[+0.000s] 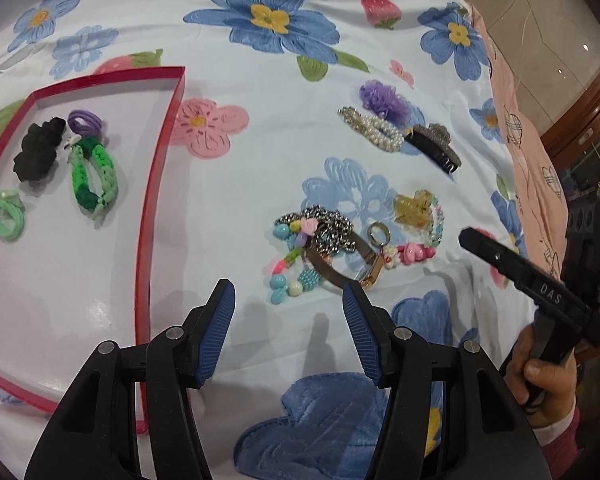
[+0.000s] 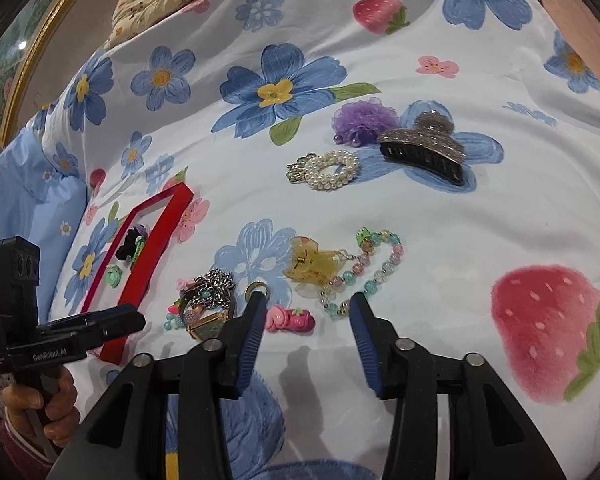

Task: Organize jewelry
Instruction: 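Move both tools back over the remaining jewelry, then grasp the pastel beaded bracelet with the left tool while the right tool grasps the yellow claw clip, then carry the bracelet and claw clip into the red tray and open both tools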

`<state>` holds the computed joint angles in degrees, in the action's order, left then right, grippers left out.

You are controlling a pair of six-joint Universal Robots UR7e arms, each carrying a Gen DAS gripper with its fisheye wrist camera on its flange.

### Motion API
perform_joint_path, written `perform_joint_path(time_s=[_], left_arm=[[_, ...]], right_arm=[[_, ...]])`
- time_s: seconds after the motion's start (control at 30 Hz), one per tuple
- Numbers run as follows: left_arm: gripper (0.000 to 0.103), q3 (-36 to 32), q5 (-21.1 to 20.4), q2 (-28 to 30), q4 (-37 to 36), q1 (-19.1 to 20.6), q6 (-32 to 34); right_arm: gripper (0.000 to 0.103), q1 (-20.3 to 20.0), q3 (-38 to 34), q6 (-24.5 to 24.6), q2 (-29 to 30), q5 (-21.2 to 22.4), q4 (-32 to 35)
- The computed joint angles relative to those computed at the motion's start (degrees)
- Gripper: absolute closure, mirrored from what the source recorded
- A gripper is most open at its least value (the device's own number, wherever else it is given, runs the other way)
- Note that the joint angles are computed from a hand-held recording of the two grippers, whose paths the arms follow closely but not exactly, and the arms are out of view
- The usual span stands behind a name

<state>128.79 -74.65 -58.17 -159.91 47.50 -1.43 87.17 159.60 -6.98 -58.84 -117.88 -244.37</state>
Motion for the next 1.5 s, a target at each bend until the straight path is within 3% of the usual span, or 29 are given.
perform_joint_path(time_s=[0.43,0.63,0.7,0.73,0.77,0.8,1.17,1.5], left_arm=[[0.05,-3.41,3.29,6.48,1.21,-0.2,5.24],[0.065,-3.15,4.76,8.08,-1.36,-1.11,9.17],[0.08,-3.27,4.02,8.12,-1.49,-0.87,10.11],[0.082,-3.48,3.4,8.11,-1.28,-0.65,10.2],[0.084,-3.74,2.7,8.06,-0.98,-0.35,10.3],[0.088,-3.9,2.13,8.04,-0.89,-0.14,10.43],[0.088,-1.63,-2.89,3.42,-3.73,-0.12,8.9],[0.089,0.17,-4.02,-2.84,-4.83,0.35,7.32]], right_arm=[[0.046,-1.92,-5.29,-7.84,-1.11,-1.54,8.82],[0.046,-2.23,-7.51,-9.22,-0.14,-1.81,9.82],[0.047,-2.12,-8.13,-9.51,0.75,-2.47,9.48],[0.047,-2.09,-8.46,-9.57,1.16,-2.8,9.4],[0.049,-2.11,-8.71,-9.56,1.58,-2.99,9.11],[0.058,-2.08,-8.96,-9.56,1.79,-3.24,9.09],[0.058,-1.34,-7.06,-8.05,0.03,-0.69,7.09],[0.058,2.66,-6.5,-4.9,0.39,0.21,6.88]])
